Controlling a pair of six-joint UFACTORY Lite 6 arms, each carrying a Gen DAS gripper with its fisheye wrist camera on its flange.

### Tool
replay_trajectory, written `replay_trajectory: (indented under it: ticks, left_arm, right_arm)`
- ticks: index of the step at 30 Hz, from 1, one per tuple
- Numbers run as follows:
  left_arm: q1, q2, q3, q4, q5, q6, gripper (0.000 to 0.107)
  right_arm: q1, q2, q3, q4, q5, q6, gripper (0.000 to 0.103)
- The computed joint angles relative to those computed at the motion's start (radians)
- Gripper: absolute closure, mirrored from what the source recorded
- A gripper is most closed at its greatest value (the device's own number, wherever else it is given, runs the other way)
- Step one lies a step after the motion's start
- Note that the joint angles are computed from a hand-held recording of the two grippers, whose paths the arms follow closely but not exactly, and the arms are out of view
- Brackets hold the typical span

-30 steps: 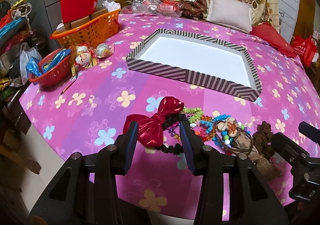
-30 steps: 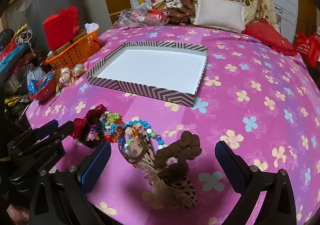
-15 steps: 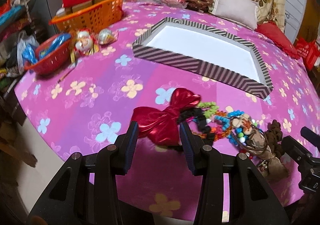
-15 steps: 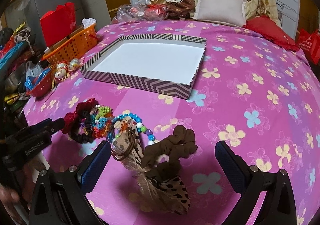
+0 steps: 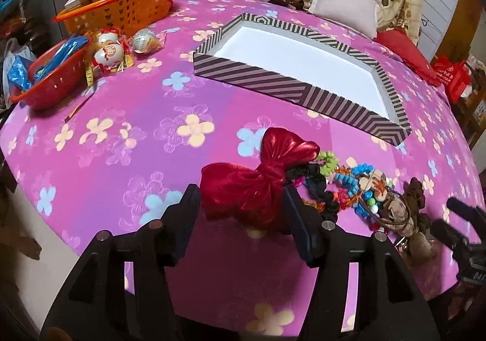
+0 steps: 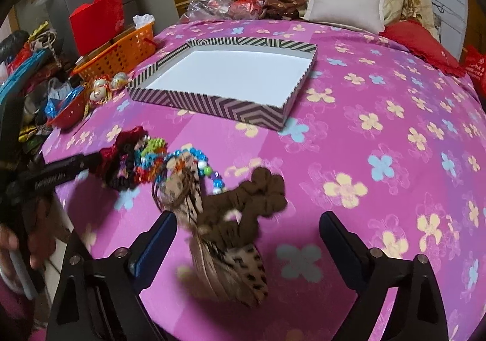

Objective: Organize jewelry
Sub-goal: 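Grasp the red satin bow with the left gripper while the right grasps the brown leopard bow, then carry the red bow in the left gripper over the tray while the right carries the brown bow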

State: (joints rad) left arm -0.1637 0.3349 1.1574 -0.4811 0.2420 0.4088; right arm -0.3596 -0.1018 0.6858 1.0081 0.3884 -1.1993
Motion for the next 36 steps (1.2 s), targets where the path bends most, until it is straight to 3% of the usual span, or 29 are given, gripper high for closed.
replay_trajectory:
  ticks: [6,9,12,19,21,26,27,29,31,33,36]
  left_arm:
    - [0.01,0.045,0.058,-0.154,0.061,0.169,0.051]
    - [-0.007,0.087,0.103,-0.082,0.081,0.108,0.05]
    - [-0.014,0.118,0.133,-0.01,0.073,0.036,0.05]
    - [0.013,0.198,0.22,0.114,0.099,-0.092,0.05]
    - [0.013,0.205,0.231,0.113,0.103,-0.085,0.05]
    - [-0.004,0.231,0.258,0.182,0.101,-0.135,0.05]
    - [-0.003,0.238,0.267,0.185,0.101,-0.14,0.05]
    - [0.001,0.249,0.284,0.17,0.108,-0.125,0.05]
    - [0.009,0.257,0.294,0.106,0.115,-0.061,0.051]
    - [0.023,0.269,0.305,0.011,0.13,0.037,0.076]
    - [0.03,0.271,0.312,-0.007,0.141,0.046,0.089]
  right_arm:
    - [-0.059,0.019,-0.031,0.031,0.031,-0.07,0.019]
    - [-0.045,0.056,-0.008,0.076,0.03,-0.092,0.022]
    - [-0.012,0.074,0.006,0.052,-0.037,-0.042,0.028]
    - [0.001,0.156,0.075,0.029,-0.045,0.003,0.04]
    - [-0.002,0.184,0.098,0.051,-0.005,-0.013,0.04]
    - [0.027,0.238,0.128,0.116,-0.043,-0.068,0.04]
    - [0.029,0.24,0.126,0.147,-0.051,-0.103,0.042]
    - [0.028,0.235,0.112,0.217,-0.067,-0.184,0.066]
    - [0.014,0.23,0.1,0.274,-0.057,-0.249,0.081]
    - [-0.001,0.229,0.097,0.29,-0.038,-0.273,0.089]
    - [-0.016,0.205,0.082,0.29,-0.014,-0.275,0.091]
